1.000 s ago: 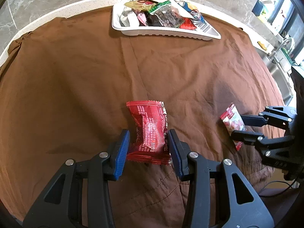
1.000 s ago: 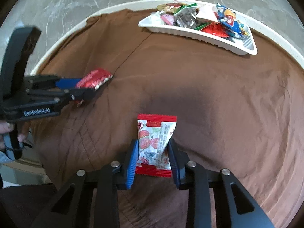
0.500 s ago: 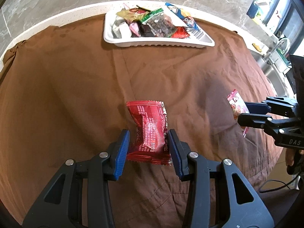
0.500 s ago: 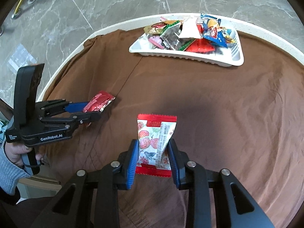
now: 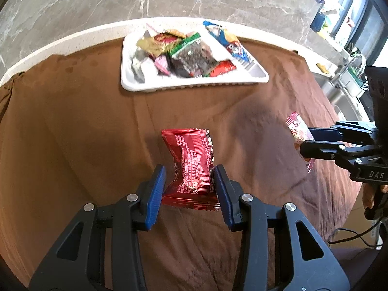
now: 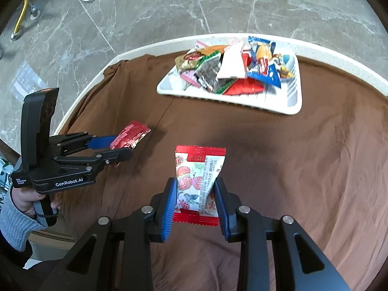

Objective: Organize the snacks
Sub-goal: 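Lift both red packets and carry them toward the white tray, then lower both packets into the tray and open both tools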

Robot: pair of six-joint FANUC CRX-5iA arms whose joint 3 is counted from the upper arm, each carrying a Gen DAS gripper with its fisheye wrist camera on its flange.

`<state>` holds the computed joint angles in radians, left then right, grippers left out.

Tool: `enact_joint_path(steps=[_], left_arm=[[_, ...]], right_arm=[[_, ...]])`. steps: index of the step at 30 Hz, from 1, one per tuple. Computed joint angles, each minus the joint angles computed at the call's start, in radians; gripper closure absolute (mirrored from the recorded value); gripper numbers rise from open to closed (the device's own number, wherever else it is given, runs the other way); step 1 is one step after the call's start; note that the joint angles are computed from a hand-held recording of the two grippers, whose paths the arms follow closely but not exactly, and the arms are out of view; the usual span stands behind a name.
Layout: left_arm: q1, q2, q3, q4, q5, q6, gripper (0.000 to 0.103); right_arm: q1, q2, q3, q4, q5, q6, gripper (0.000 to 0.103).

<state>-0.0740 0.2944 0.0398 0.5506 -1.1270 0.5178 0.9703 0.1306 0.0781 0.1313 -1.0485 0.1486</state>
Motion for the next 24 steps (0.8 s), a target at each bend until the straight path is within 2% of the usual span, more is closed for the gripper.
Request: enact_joint_path(steps=[13, 24], left_arm=[[-0.066, 0.129, 0.195, 0.019, -0.030, 0.065, 0.064], [-0.133, 0.305, 0.481, 0.008, -0.075, 0.150, 0.064]], right_arm=[[-0.116, 0.023, 0.024, -0.018, 0.015, 0.134, 0.069], [-0.222, 0.067, 0.045, -0.051, 0.071, 0.235, 0.069]])
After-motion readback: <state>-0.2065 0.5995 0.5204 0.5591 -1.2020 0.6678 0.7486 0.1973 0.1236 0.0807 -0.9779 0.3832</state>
